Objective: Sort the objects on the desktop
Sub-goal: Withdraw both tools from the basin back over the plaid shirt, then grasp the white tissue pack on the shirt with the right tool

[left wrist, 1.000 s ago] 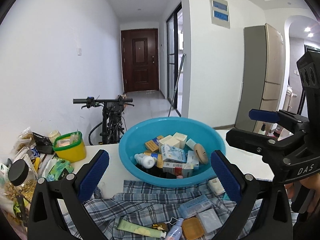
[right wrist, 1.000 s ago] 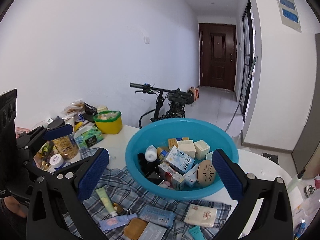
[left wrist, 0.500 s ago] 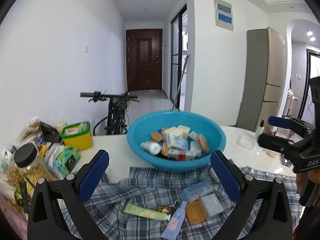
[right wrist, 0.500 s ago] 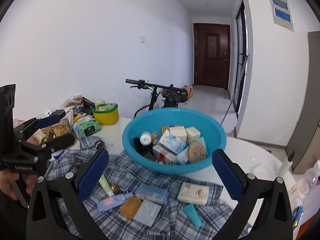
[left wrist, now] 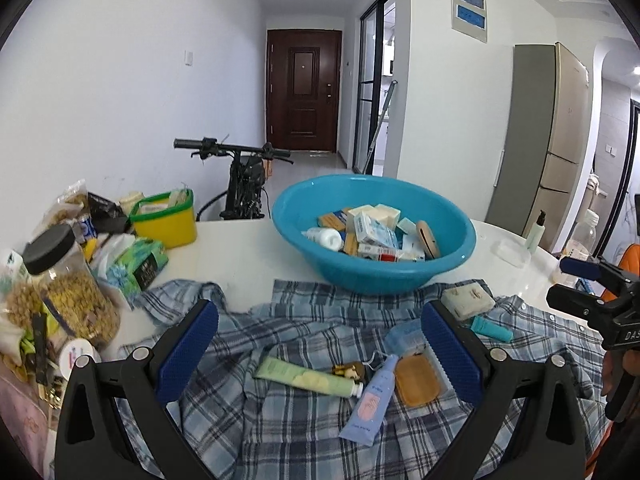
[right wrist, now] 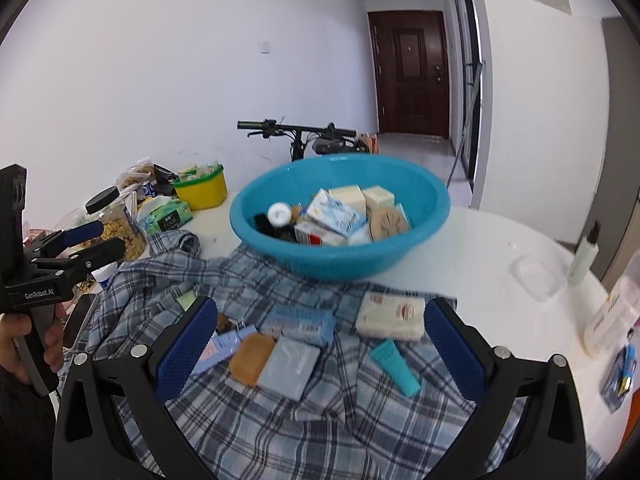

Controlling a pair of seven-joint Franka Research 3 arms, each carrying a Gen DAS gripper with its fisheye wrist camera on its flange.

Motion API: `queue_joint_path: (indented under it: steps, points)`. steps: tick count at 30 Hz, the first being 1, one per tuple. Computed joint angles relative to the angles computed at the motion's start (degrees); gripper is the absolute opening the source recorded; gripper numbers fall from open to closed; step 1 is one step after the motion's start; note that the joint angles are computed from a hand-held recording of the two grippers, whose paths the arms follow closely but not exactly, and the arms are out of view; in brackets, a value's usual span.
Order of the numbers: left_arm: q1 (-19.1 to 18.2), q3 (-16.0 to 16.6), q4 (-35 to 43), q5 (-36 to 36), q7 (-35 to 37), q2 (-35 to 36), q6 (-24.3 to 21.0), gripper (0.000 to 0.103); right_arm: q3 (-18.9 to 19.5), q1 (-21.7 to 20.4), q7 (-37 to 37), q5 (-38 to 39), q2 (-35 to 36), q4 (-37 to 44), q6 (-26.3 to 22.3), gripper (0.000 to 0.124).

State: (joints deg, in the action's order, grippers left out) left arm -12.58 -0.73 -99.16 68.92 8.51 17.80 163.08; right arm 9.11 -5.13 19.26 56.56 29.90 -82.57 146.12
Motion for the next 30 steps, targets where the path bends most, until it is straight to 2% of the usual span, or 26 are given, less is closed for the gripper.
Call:
queue_joint_path:
  steps: [3, 10, 15, 20, 23, 28, 30]
  points:
    - [0.0, 0.3, -0.8, 1.1, -1.9, 0.1, 1.1, 0.103, -0.4, -0.4, 0.9, 0.1, 0.4, -0.5, 0.0, 0.103]
    - [0.1, 0.3, -2.2, 0.0, -1.4, 1.0, 2.2, 0.103, -0.9, -1.5, 3.9, -0.9, 1.8, -0.6, -1.3, 0.103]
    - [-0.2, 0.6, -3.8, -0.1, -2.4, 1.3, 3.1, 0.103, -1.0, -1.5, 3.5, -2.0, 1.5, -2.9, -0.6, 0.103]
    - [-0.5, 0.1, -4.5, -3.2, 0.7, 2.3, 2.4, 0.103, -1.4, -0.7, 3.7, -3.7, 1.3, -4.6, 0.3, 0.103]
    - [-1.3, 0.6, -4.9, -2.8, 0.2, 2.5, 2.4, 0.103, -1.2, -0.5, 3.1, -4.3, 0.8, -6.0, 1.1, 0.103]
    - [-1.7, 0.5, -5.0, -3.5, 1.6, 2.9, 2.8, 0.103, -1.5, -0.6, 4.3, -4.9, 1.1, -6.2, -0.8, 0.103]
    - [-1.5, 0.4, -4.6, -4.2, 2.5, 3.5, 3.6, 0.103, -2.1, 0.2, 5.0, -6.1, 1.2, -6.5, 0.4, 0.103]
